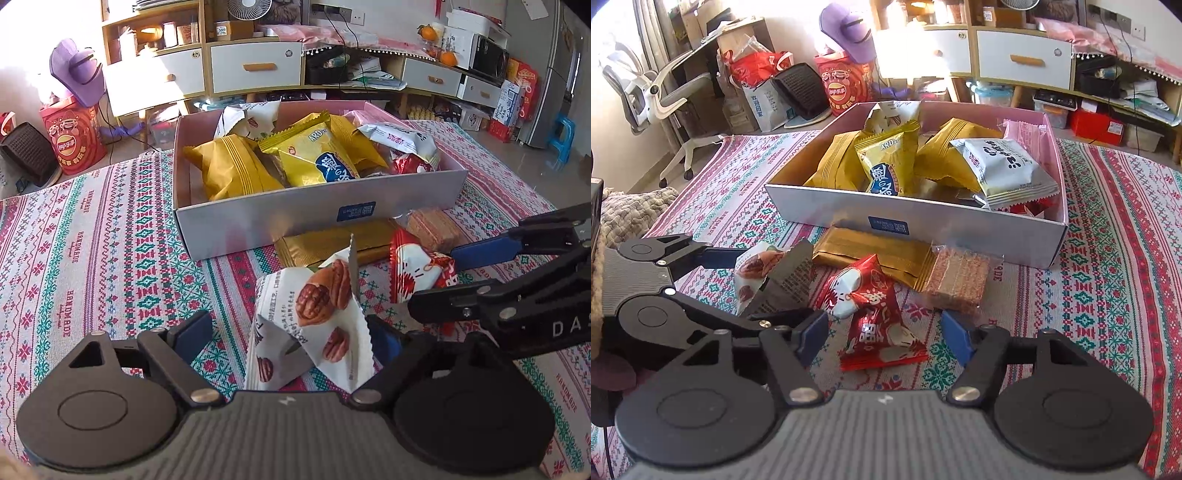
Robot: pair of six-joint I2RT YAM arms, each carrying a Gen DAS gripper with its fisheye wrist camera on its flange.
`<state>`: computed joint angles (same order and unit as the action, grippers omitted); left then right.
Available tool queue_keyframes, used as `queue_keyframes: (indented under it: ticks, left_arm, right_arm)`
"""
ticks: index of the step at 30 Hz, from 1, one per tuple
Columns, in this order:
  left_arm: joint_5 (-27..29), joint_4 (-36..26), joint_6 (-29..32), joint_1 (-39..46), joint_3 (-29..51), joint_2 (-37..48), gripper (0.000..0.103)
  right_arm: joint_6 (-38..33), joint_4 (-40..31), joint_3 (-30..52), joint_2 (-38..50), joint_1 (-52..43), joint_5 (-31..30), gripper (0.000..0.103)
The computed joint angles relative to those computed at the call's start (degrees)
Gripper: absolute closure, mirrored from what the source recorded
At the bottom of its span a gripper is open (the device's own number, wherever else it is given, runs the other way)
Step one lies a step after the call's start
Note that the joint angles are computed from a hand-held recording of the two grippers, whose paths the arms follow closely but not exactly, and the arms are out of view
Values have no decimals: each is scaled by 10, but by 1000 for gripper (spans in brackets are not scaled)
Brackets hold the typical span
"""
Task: Organize snacks
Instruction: 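Grasp the pecan packet with the left gripper while the right grasps the red candy packet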
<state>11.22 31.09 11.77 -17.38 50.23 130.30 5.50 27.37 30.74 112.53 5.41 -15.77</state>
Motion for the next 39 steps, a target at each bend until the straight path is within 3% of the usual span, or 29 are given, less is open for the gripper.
queue_keyframes:
  ticks: [13,26,31,39]
  left_arm:
    - [10,-13,-2,1,2,-8,35]
    - [-7,-51,-17,-7,16,-15,42]
    - [-7,-62,-24,-9,18,-19,43]
    - [-19,-79,-32,-14,21,-26,44]
  right_arm:
    - [8,-15,11,2,10,4,52]
    - [3,-17,17,6,16,11,56]
    - [-9,-16,16,5,26,29,70]
    - [-19,-34,22,-2,30,29,75]
